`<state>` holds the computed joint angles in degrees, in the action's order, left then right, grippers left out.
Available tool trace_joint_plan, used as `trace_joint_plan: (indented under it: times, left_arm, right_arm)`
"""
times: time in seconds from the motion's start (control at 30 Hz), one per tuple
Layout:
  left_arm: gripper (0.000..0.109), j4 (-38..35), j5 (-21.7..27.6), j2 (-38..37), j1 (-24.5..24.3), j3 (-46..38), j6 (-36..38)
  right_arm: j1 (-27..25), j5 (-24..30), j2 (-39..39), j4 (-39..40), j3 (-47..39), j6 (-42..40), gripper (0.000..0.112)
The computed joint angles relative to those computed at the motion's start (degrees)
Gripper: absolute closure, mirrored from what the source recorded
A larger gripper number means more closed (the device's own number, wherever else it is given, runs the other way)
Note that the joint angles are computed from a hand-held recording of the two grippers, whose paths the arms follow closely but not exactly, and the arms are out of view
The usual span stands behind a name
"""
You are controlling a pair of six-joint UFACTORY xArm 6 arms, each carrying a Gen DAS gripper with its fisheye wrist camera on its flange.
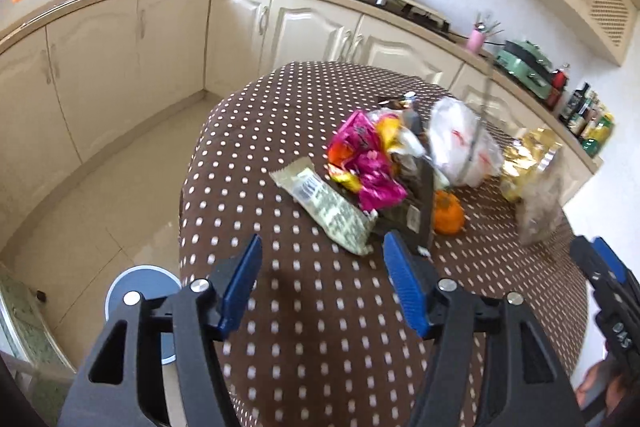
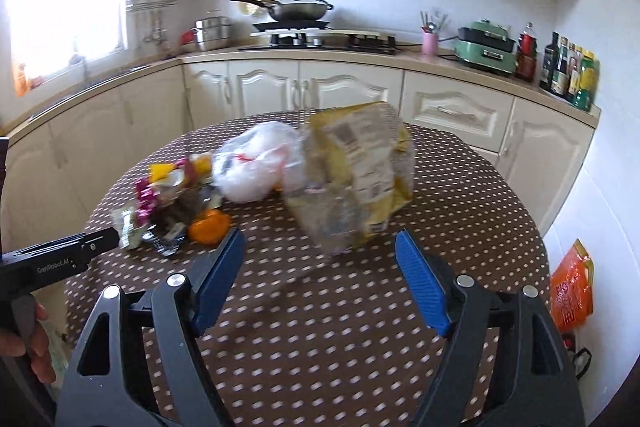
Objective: Collect trash
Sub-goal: 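Return to the table, left tool grasps green wrapper while right grasps yellow snack bag, then carry both wrappers over the blue bin and open both tools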
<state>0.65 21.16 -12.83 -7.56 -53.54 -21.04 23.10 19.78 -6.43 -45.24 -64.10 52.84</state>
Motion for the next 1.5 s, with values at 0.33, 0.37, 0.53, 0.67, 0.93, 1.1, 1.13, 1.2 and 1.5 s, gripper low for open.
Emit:
trace_joint_plan:
  times: [0.33,0.37,0.53,0.67,0.93,1.1,1.13,1.2,1.5]
  left_arm:
    - [0.049,10.12,5.01,8.12,0.1,-9.4,-5.86]
    - [0.055,11.91,5.17,8.25,0.05,-9.53,-6.45]
    - [0.083,4.46,1.78,7.3,0.03,-7.58,0.74]
    - [0.087,-10.2,-0.94,5.89,0.06,-5.12,11.78]
    - [0.09,-29.16,-3.27,-1.44,0.0,1.13,26.56]
    - [0.09,-33.11,-3.99,-7.81,0.15,5.24,30.42]
    - [0.09,-33.75,-3.99,-8.79,0.29,5.72,31.18]
    - [0.09,-34.58,-4.08,-11.39,0.67,7.28,32.14]
    - [0.09,-38.15,-1.83,-22.53,6.73,14.15,35.47]
  right_arm:
    - [-1.3,3.72,5.21,4.55,-5.73,-5.63,0.033]
    - [-1.31,4.49,6.03,4.48,-6.74,-5.77,0.033]
    - [-1.62,7.01,9.1,7.27,-10.35,-8.46,0.057]
    - [-1.72,6.94,9.73,14.96,-10.24,-16.37,0.097]
    - [-1.36,1.73,3.73,11.0,-4.71,-12.1,0.109]
    - [0.57,0.24,-0.4,7.07,-2.89,-8.21,0.11]
    - [1.37,-0.31,-1.48,6.72,-2.45,-7.77,0.11]
    - [2.8,-0.81,-2.84,4.56,-2.24,-6.14,0.11]
    - [11.5,-2.85,-2.04,5.86,-6.91,-9.75,0.11]
